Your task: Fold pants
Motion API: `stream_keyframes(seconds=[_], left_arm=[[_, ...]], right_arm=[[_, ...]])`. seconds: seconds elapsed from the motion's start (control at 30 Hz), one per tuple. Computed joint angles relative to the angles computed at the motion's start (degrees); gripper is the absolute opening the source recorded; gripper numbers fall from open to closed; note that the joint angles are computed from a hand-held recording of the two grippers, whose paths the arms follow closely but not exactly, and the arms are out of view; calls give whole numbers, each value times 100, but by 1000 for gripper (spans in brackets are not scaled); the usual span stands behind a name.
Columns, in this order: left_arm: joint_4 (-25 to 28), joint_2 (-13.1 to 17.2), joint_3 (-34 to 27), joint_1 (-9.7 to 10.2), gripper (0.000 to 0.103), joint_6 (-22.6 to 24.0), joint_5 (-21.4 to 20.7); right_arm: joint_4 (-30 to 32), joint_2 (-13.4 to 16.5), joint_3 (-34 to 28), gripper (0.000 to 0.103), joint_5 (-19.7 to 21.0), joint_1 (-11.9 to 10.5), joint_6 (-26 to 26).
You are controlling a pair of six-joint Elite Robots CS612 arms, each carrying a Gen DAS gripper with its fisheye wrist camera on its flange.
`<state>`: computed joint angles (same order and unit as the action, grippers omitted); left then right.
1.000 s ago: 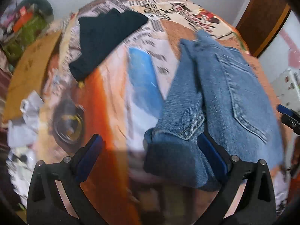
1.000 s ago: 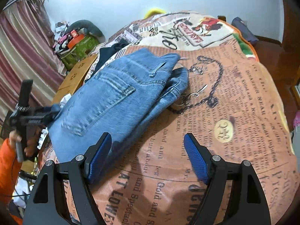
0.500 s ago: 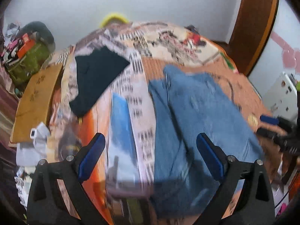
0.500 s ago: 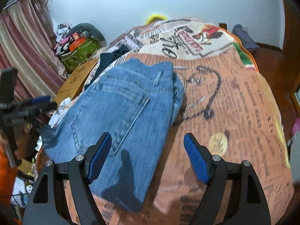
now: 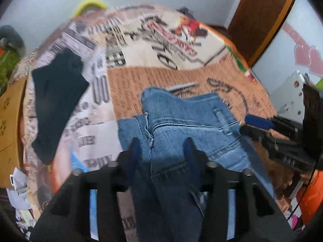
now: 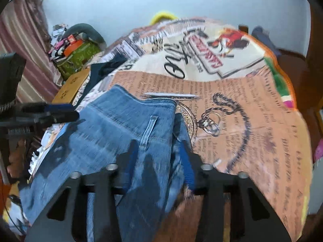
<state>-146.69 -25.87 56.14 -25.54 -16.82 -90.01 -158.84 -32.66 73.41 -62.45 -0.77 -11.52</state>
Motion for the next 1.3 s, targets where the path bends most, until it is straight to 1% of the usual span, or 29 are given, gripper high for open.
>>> stream_keyframes(seconds=[0.03,0.07,0.1,0.13,0.2,0.23,0.33,0.37,0.43,0.47,0.5,0.57,0.6,0.63,0.67,0.73,0.8,0.83,0.87,0.9,0.93,1.0,1.1,1.17,1.3], left_arm=[[47,50,-52,-3,39,35,30],[65,96,-84,-19,39,127,183],[27,125,-67,-57,39,255,494],[15,153,-51,-81,39,351,688],[18,197,-61,-54,40,323,599],[-28,196,-47,-43,40,314,566],[-76,126,20,-57,39,311,637],[-58,83,58,-72,39,289,700],[-129,-36,203,-102,39,239,785],[-240,-121,326,-120,39,233,796],[-366,-202,450,-133,40,230,773],[-694,-375,735,-155,47,214,634],[-812,-439,844,-169,55,196,568],[-914,-502,958,-182,61,187,498],[-1013,-571,1098,-199,62,211,398],[-920,-633,1232,-243,64,354,349],[-681,-653,1323,-321,65,535,600],[-733,-670,1418,-342,66,569,665],[-964,-700,1565,-348,67,571,671],[-1161,-749,1705,-336,70,484,632],[-1211,-788,1780,-321,72,385,589],[-1325,-880,1980,-282,72,165,465],[-1600,-988,2276,-259,73,13,298],[-1683,-1074,2454,-277,74,-86,343],[-1861,-1197,2777,-326,76,-151,505]], right_arm=[[120,49,-91,19,-37,19,-55],[195,87,-153,17,-172,47,-178],[284,119,-198,17,-281,71,-341],[410,143,-234,16,-332,84,-480],[503,144,-226,16,-465,112,-659],[394,103,-155,16,-526,120,-741],[287,-33,7,17,-603,116,-756],[219,-96,93,17,-570,104,-709],[145,-214,259,17,-304,59,-675],[75,-311,400,20,-130,32,-670],[21,-351,463,22,-41,26,-672],[-174,-485,687,28,196,14,-728],[-231,-529,767,31,287,11,-744],[-235,-540,791,38,359,27,-738],[-211,-573,848,45,437,35,-756],[-36,-601,902,50,535,60,-908],[194,-626,977,51,353,122,-1175],[239,-632,1018,52,261,142,-1246],[146,-640,1105,55,257,134,-1234],[-5,-668,1224,56,279,104,-1174],[-23,-688,1275,57,301,85,-1173],[-24,-743,1384,57,352,27,-1162],[-75,-799,1525,57,304,-9,-1153],[-170,-833,1636,60,257,-30,-1125],[-134,-878,1780,64,386,-130,-879]])
